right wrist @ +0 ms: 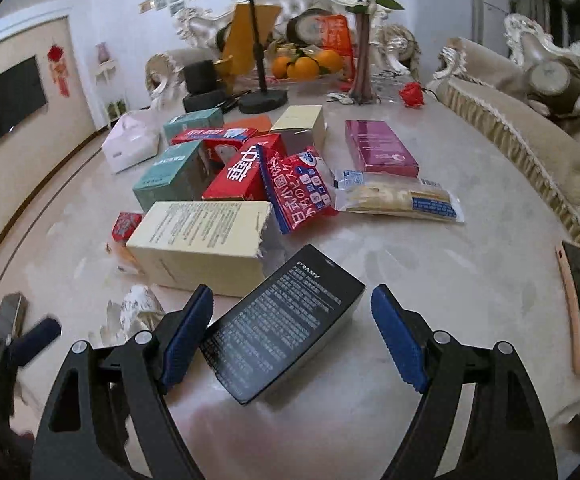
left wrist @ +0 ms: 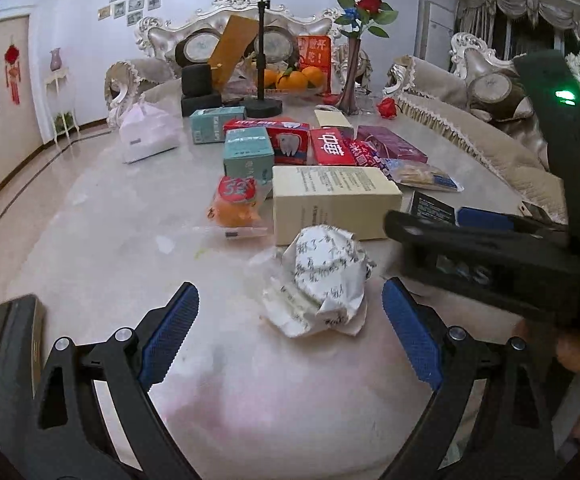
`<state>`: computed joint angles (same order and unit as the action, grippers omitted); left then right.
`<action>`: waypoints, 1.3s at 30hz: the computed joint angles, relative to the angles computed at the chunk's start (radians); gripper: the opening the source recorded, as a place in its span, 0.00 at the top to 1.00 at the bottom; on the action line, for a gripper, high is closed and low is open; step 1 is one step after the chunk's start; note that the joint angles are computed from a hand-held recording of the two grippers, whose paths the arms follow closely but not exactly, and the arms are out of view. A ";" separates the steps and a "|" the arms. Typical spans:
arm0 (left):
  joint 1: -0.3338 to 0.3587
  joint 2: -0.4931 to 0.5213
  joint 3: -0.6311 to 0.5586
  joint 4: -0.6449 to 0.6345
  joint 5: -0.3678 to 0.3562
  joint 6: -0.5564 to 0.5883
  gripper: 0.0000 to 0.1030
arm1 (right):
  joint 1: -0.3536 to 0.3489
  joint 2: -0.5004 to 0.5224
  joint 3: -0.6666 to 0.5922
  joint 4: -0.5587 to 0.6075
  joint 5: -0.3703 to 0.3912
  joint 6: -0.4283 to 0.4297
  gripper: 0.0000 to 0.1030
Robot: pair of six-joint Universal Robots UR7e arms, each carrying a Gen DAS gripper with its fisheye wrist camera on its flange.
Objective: Collect trash
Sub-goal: 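Grasp the crumpled printed paper with the left tool while the right tool grasps the black box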
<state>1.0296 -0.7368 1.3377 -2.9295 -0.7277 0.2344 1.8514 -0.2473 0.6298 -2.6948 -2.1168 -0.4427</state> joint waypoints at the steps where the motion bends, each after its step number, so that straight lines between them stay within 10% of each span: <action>1: 0.000 0.009 -0.013 0.006 0.006 0.004 0.12 | -0.005 -0.021 0.025 0.007 0.009 -0.022 0.24; 17: 0.004 0.095 -0.149 0.125 0.097 -0.087 0.12 | -0.036 -0.118 0.147 0.018 0.081 -0.105 0.21; 32: 0.024 0.081 -0.169 0.209 0.030 -0.228 0.12 | -0.051 -0.086 0.068 0.134 0.073 -0.034 0.22; 35: 0.030 0.071 -0.175 0.249 0.000 -0.268 0.18 | -0.050 -0.080 0.069 0.117 0.052 -0.053 0.34; 37: 0.039 0.060 -0.170 0.245 -0.080 -0.256 0.49 | -0.048 -0.085 0.083 0.090 0.046 -0.067 0.63; 39: 0.032 0.068 -0.175 0.243 -0.068 -0.228 0.51 | -0.057 -0.109 0.112 0.090 0.087 -0.041 0.63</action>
